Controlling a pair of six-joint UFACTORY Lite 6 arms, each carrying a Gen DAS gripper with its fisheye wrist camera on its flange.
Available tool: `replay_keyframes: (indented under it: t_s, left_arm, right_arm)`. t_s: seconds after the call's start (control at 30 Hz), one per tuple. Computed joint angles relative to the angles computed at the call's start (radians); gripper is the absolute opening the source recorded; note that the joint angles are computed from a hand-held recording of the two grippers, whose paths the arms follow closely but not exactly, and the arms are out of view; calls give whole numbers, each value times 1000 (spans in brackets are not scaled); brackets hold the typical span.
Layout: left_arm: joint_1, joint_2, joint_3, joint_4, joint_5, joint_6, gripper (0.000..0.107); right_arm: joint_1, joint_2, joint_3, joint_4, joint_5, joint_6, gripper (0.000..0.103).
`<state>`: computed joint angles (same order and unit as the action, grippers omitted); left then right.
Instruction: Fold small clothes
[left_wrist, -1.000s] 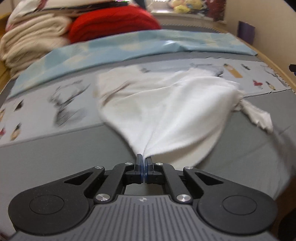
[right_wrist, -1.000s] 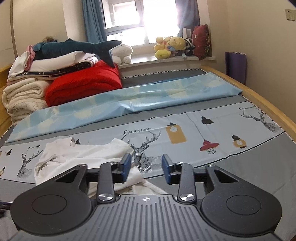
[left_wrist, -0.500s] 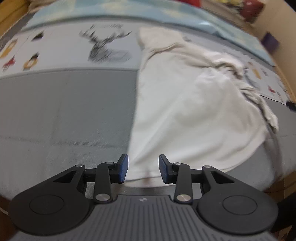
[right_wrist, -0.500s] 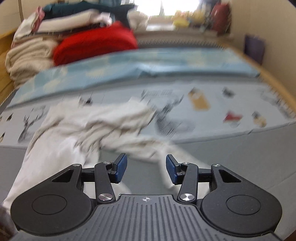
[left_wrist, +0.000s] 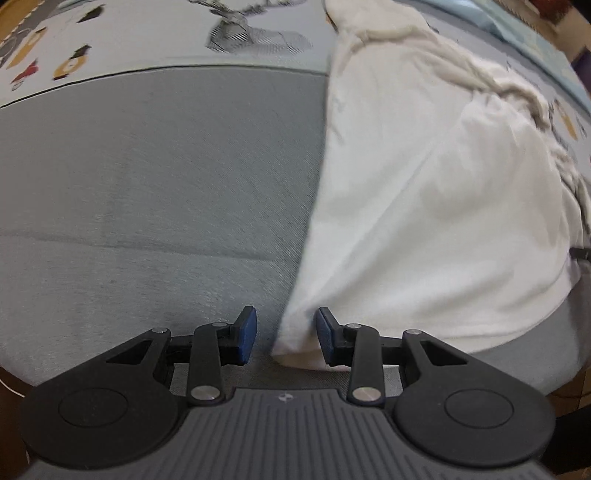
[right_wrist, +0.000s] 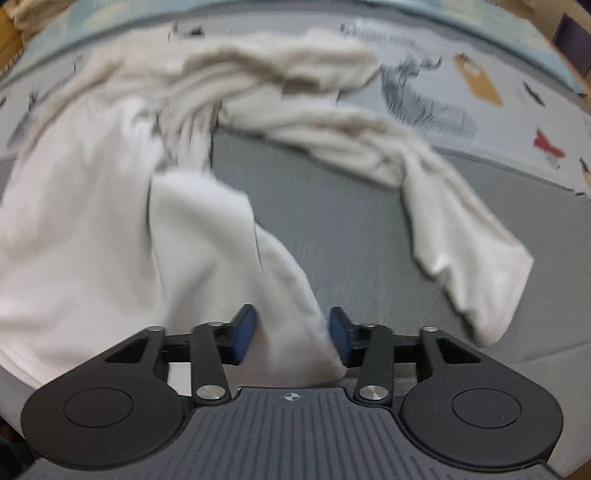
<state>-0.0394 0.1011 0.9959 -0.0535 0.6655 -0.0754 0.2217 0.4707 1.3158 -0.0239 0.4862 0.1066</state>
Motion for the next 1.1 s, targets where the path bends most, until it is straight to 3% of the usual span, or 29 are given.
replay_keyframes:
  t_s: [0.03, 0.07, 0.13, 0.2, 0.43, 0.6, 0.8, 0.9, 1.0, 1.1]
  left_arm:
    - [-14, 10, 1, 4, 1, 7, 17]
    - [-34, 18, 0, 26, 0, -1, 12]
    - [-84, 15, -7, 103, -14, -54, 7]
    - [-122, 1, -9, 140, -28, -97, 6]
    - [-265, -107, -46, 32, -83, -61, 5]
    - [-331, -161, -123, 113, -29, -116, 5]
    - [-302, -287, -236, 236, 128, -141, 5]
    - [-304, -308, -249, 206, 129, -99, 8]
    - [-346, -369, -243, 288, 102, -196, 12]
    - [-318, -384, -213, 198, 41, -151, 14]
  right_arm:
    - [5, -8, -20, -7, -15, -3, 10]
    - [8, -33, -56, -9, -41, -13, 5]
    - [-21, -87, -103, 59, -51, -86, 4]
    - [-76, -166, -144, 110, -39, -129, 4]
    - [-342, -437, -326, 203, 39, -307, 3]
    - [-435, -541, -468, 128, 104, -375, 3]
    - [-384, -600, -564, 346, 161, -703, 4]
    - [-308, -584, -575, 282, 161, -678, 4]
    - [-264, -551, -546, 189, 165, -575, 4]
    - [-275, -571, -534, 207, 195, -591, 4]
